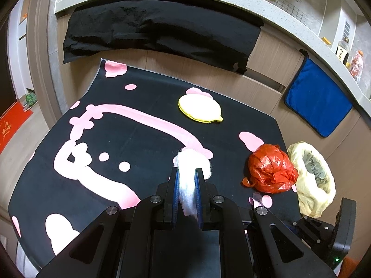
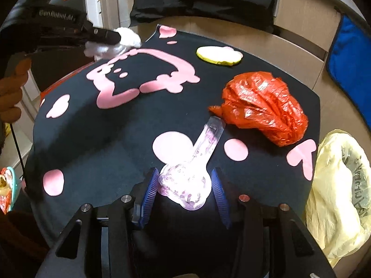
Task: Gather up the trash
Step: 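Lift the pink wrapper with the right tool while the left tool holds the tissue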
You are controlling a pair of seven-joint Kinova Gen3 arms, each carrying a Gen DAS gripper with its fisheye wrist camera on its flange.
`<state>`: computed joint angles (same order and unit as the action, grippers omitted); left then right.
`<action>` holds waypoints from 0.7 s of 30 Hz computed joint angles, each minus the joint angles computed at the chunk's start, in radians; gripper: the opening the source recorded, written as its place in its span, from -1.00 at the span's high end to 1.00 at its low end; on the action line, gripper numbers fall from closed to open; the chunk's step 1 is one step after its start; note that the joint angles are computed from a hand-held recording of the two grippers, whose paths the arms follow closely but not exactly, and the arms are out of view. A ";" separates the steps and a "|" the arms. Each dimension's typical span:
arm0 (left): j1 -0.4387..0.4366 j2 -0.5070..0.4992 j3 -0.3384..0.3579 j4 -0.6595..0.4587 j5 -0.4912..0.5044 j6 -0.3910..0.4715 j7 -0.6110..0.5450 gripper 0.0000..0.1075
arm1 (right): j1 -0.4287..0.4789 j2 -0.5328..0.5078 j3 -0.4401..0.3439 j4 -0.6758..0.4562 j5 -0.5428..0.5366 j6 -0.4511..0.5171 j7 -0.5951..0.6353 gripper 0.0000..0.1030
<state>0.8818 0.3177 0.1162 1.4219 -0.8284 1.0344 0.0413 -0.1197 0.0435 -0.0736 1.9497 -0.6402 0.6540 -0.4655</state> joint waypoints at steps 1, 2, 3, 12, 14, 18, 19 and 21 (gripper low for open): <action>0.000 -0.001 0.000 0.002 -0.001 -0.003 -0.001 0.76 | 0.000 -0.001 0.000 0.001 -0.002 0.000 0.005 0.14; 0.002 -0.001 0.000 0.004 -0.006 -0.003 0.002 0.76 | 0.005 -0.002 0.002 -0.002 -0.016 0.010 0.015 0.15; 0.006 -0.001 0.000 0.004 -0.011 -0.002 0.005 0.76 | 0.012 -0.003 0.006 -0.005 -0.041 0.024 0.036 0.15; 0.074 0.027 -0.001 -0.108 -0.091 0.066 -0.027 0.76 | 0.043 -0.098 0.083 -0.061 -0.217 0.125 0.158 0.16; 0.103 0.040 -0.006 -0.158 -0.127 0.090 -0.044 0.76 | 0.049 -0.111 0.106 -0.089 -0.240 0.146 0.158 0.15; 0.162 0.076 -0.023 -0.267 -0.191 0.126 -0.100 0.76 | 0.065 -0.129 0.147 -0.141 -0.286 0.174 0.167 0.16; 0.179 0.087 -0.030 -0.298 -0.207 0.133 -0.120 0.76 | 0.070 -0.132 0.158 -0.154 -0.299 0.184 0.174 0.16; 0.206 0.111 -0.045 -0.359 -0.226 0.140 -0.159 0.76 | 0.084 -0.136 0.179 -0.186 -0.320 0.208 0.186 0.15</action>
<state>1.0874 0.4286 0.0708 1.0629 -1.0547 1.1746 -0.1173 -0.0360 -0.0927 0.1055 1.7641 -0.9607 0.8621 -0.2793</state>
